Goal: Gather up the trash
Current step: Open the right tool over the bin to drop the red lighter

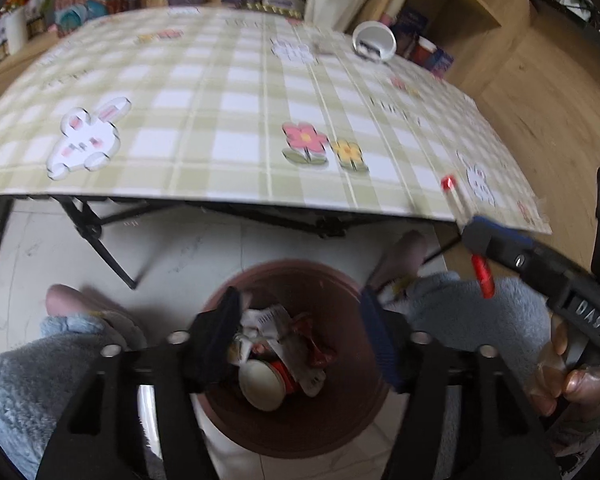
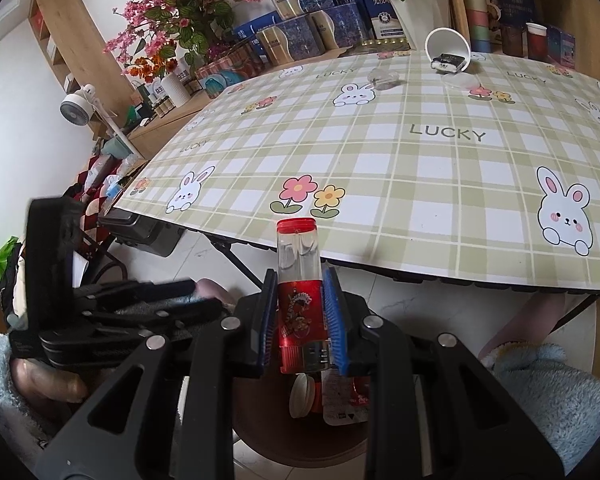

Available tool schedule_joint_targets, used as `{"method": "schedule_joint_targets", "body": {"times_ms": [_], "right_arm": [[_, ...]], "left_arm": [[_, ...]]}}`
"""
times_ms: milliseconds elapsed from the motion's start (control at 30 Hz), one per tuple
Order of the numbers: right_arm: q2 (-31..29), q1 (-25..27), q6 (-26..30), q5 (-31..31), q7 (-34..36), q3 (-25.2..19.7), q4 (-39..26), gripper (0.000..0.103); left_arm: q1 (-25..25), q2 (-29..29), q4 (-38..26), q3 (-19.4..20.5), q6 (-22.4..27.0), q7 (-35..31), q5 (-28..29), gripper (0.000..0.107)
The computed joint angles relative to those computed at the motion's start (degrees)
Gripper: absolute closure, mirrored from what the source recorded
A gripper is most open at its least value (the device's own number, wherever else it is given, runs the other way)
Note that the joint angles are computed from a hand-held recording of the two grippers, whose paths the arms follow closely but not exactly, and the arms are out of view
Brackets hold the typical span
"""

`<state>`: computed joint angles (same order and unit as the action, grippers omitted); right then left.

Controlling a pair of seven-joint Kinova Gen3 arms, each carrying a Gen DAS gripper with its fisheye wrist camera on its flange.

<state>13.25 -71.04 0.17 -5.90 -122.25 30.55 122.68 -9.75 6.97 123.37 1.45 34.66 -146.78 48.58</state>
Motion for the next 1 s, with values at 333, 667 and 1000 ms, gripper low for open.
{"method": "schedule_joint_targets", "body": {"times_ms": [333, 667, 1000], "right_arm": [[1.7, 11.4, 2.8, 3.4, -1.6, -12.9, -2.9, 0.076], [4.4, 23.3, 7.2, 7.3, -3.9, -27.4, -6.4, 0.076], [4.9, 23.0, 10.0, 12.6, -8.4, -28.5, -8.1, 0.074]], "left_arm": [[1.9, -8.1, 5.1, -3.4, -12.7, 3.2, 3.7, 0.011], [2.2, -8.0, 5.9, -5.6, -13.4, 9.3, 1.3, 0.011], [1.6, -7.8, 6.2, -5.3, -13.1, 10.1, 0.8, 0.011]]}}
